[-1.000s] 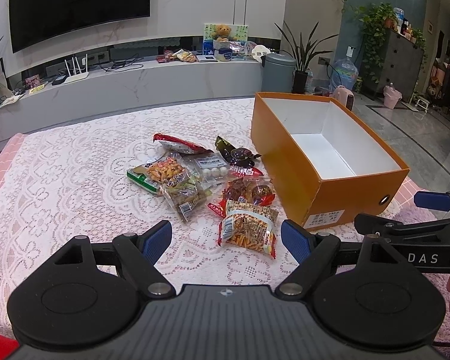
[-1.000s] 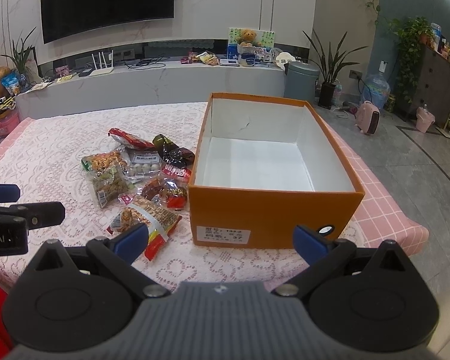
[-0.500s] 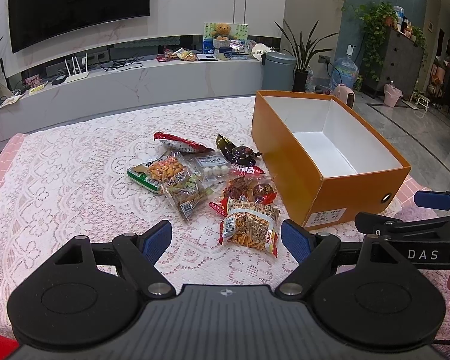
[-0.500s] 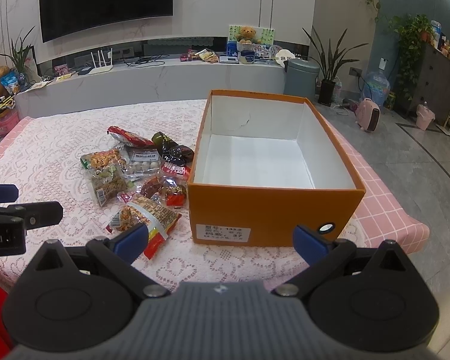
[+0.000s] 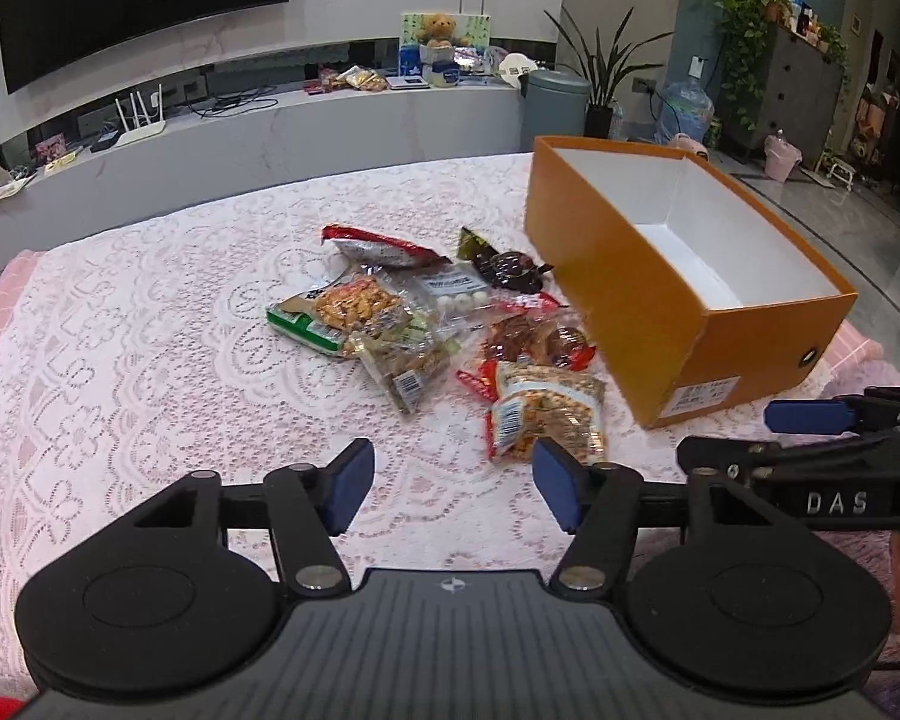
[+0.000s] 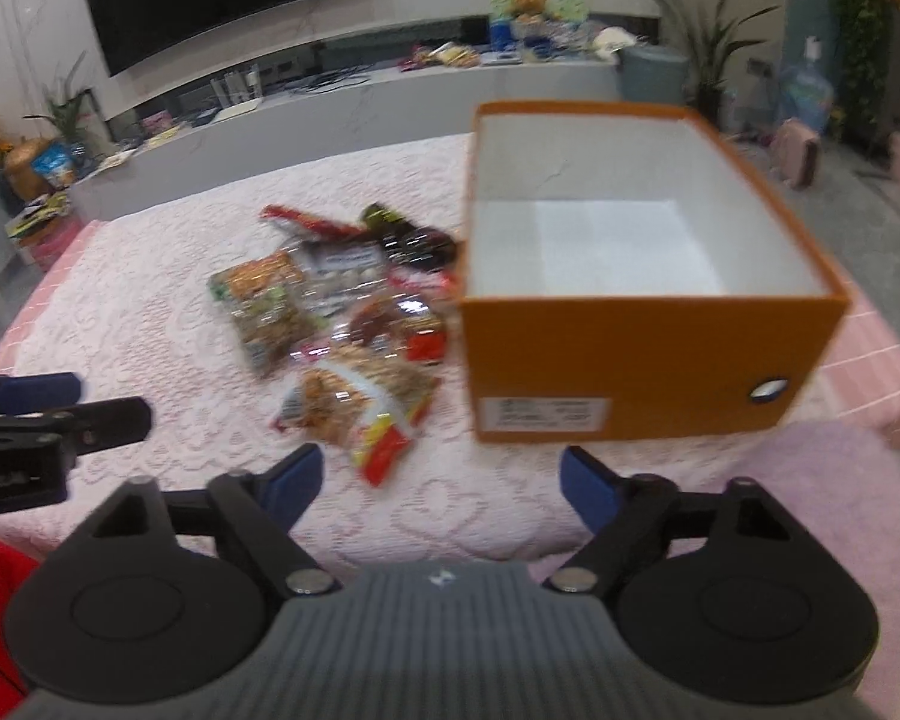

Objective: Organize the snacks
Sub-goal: 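Grasp the clear peanut bag with the left tool while the right tool grasps the striped snack bag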

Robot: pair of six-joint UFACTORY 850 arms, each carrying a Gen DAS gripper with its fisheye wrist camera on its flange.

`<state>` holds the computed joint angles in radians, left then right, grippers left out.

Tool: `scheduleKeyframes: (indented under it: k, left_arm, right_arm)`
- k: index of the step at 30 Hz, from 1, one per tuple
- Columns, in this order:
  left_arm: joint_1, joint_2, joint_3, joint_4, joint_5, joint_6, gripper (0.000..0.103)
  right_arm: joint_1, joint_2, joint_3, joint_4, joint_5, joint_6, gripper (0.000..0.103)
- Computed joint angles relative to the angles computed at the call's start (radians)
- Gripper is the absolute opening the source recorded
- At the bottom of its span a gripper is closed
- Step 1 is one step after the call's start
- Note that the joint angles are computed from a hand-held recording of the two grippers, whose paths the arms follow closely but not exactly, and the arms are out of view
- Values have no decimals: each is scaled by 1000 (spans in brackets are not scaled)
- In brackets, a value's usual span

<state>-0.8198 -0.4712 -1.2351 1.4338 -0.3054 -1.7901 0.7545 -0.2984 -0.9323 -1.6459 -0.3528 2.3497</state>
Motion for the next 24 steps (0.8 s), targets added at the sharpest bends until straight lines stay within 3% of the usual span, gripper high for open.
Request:
scheduleKeyframes:
  k: [7, 19, 24]
  left_arm:
    - [41, -12, -19, -102, 61, 121, 72]
    - [92, -112, -115, -341, 111, 410, 72]
    - [113, -169, -179, -453, 121, 512, 72]
  right_arm:
    - [6, -77, -80, -185, 23, -4, 79]
    - [4, -222, -213, -80, -30, -341, 75]
    - [-16, -264, -262, 17, 3, -455, 73]
